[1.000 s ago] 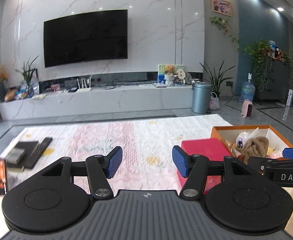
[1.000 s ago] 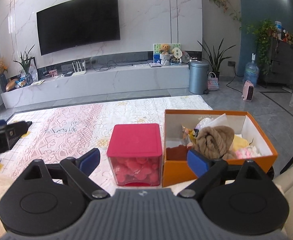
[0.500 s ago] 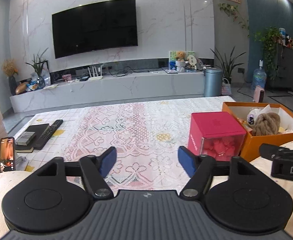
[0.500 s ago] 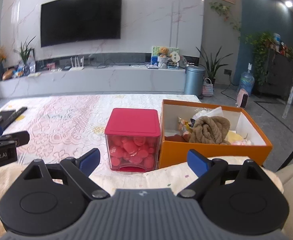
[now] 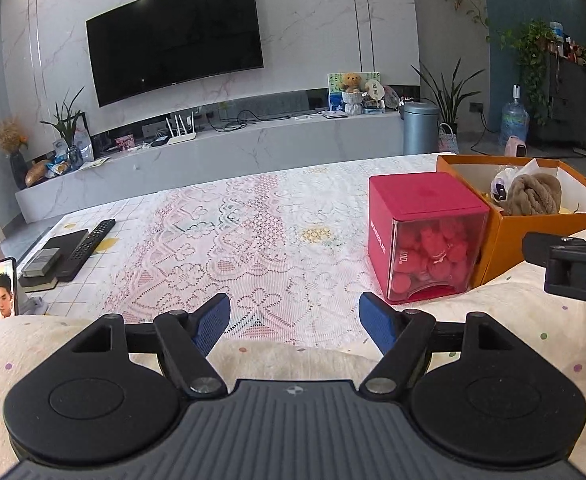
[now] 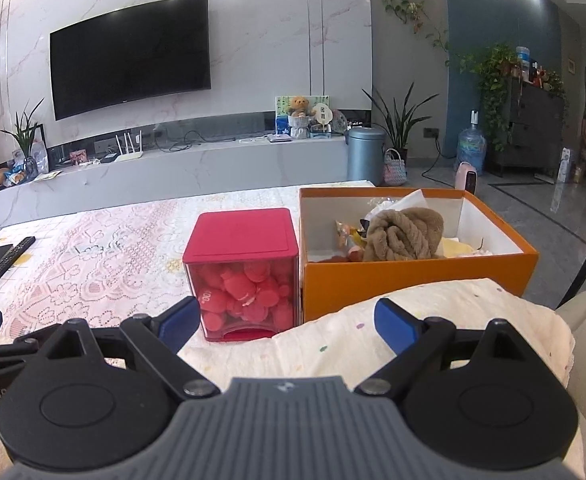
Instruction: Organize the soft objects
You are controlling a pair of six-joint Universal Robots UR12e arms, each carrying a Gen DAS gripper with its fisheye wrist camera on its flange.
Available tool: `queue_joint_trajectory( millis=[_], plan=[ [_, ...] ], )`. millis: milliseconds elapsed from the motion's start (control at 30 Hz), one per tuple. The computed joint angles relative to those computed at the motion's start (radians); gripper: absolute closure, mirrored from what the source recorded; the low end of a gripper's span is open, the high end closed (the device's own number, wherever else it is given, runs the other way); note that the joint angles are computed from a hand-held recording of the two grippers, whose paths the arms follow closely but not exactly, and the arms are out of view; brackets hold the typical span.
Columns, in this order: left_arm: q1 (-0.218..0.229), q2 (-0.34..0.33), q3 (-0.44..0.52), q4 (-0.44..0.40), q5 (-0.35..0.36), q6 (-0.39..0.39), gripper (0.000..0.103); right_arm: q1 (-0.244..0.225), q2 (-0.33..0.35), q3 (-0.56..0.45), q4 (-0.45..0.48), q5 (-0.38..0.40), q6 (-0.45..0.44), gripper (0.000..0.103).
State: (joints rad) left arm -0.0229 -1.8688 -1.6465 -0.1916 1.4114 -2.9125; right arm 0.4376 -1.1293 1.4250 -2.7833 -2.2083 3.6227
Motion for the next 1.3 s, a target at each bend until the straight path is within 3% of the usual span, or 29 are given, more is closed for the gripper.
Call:
queue_joint_trajectory(
  millis=[1300],
  plan=[
    [0.001,0.002,0.003,-0.017,-0.023,-0.008,0.017,0.001,-0.002,0.006,-0.011,-0.008,-0.010,0.011]
  ],
)
